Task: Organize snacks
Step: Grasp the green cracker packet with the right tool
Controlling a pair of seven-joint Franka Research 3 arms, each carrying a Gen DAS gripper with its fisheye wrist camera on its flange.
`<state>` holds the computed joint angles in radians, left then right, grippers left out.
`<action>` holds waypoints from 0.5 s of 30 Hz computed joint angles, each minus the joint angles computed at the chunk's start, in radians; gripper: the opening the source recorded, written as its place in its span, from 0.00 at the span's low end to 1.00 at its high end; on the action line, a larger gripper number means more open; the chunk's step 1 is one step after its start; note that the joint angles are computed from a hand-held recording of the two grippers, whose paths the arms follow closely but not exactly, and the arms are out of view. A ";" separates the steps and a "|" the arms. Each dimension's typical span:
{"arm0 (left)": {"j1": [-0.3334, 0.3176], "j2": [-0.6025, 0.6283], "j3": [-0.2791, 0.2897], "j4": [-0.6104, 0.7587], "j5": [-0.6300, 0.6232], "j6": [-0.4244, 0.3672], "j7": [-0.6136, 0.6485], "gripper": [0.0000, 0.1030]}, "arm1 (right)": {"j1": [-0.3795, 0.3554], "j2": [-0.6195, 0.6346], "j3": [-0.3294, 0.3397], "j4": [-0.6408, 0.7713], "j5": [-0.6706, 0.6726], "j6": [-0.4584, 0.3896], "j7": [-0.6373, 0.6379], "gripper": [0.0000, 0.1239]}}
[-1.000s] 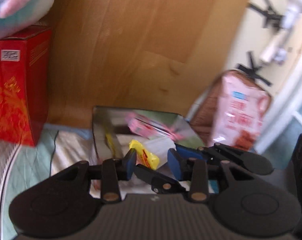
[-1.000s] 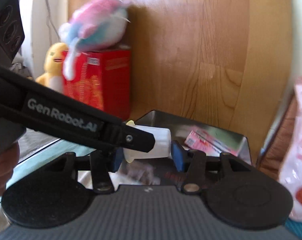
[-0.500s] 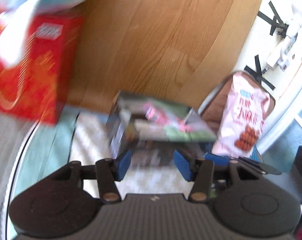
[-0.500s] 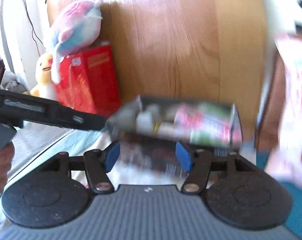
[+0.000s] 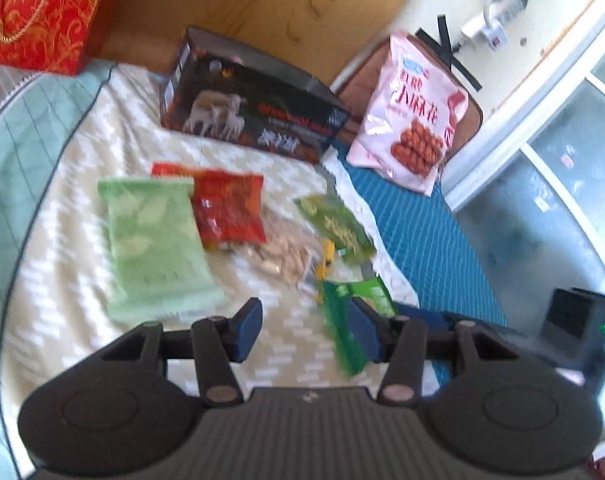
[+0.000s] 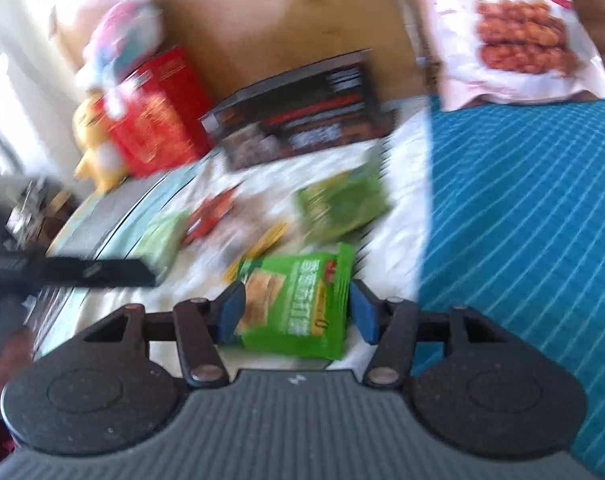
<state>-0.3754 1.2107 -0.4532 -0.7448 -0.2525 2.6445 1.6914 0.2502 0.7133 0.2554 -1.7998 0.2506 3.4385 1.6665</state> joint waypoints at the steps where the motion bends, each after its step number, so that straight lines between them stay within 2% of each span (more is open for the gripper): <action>1: 0.008 -0.016 -0.003 -0.036 -0.001 0.016 0.000 0.46 | 0.012 0.002 0.006 0.000 -0.016 0.005 -0.013 0.48; 3: 0.025 -0.060 -0.002 -0.123 -0.008 0.057 -0.008 0.46 | 0.087 0.002 -0.042 0.013 -0.017 0.000 -0.053 0.48; 4: 0.041 -0.088 -0.010 -0.179 -0.011 0.084 -0.007 0.46 | 0.148 0.002 -0.093 0.023 -0.006 -0.004 -0.082 0.48; 7: 0.096 -0.164 -0.051 -0.334 -0.015 0.159 0.008 0.46 | 0.266 -0.001 -0.201 0.036 0.047 -0.017 -0.146 0.51; 8: 0.114 -0.186 -0.066 -0.380 -0.012 0.184 0.017 0.46 | 0.284 -0.006 -0.219 0.034 0.059 -0.025 -0.166 0.56; 10: 0.141 -0.214 -0.088 -0.443 -0.002 0.217 0.025 0.46 | 0.272 -0.019 -0.205 0.015 0.054 -0.028 -0.202 0.63; 12: 0.167 -0.227 -0.113 -0.479 0.007 0.212 0.028 0.46 | 0.274 -0.027 -0.208 -0.002 0.061 -0.033 -0.230 0.63; 15: 0.173 -0.219 -0.132 -0.477 0.018 0.185 0.036 0.46 | 0.317 -0.031 -0.251 -0.029 0.095 -0.026 -0.262 0.63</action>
<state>-0.2028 0.9918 -0.5855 -1.2222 -0.2350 2.8293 1.7276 0.5669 0.6825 0.0044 -1.8284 0.3458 3.4129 1.4042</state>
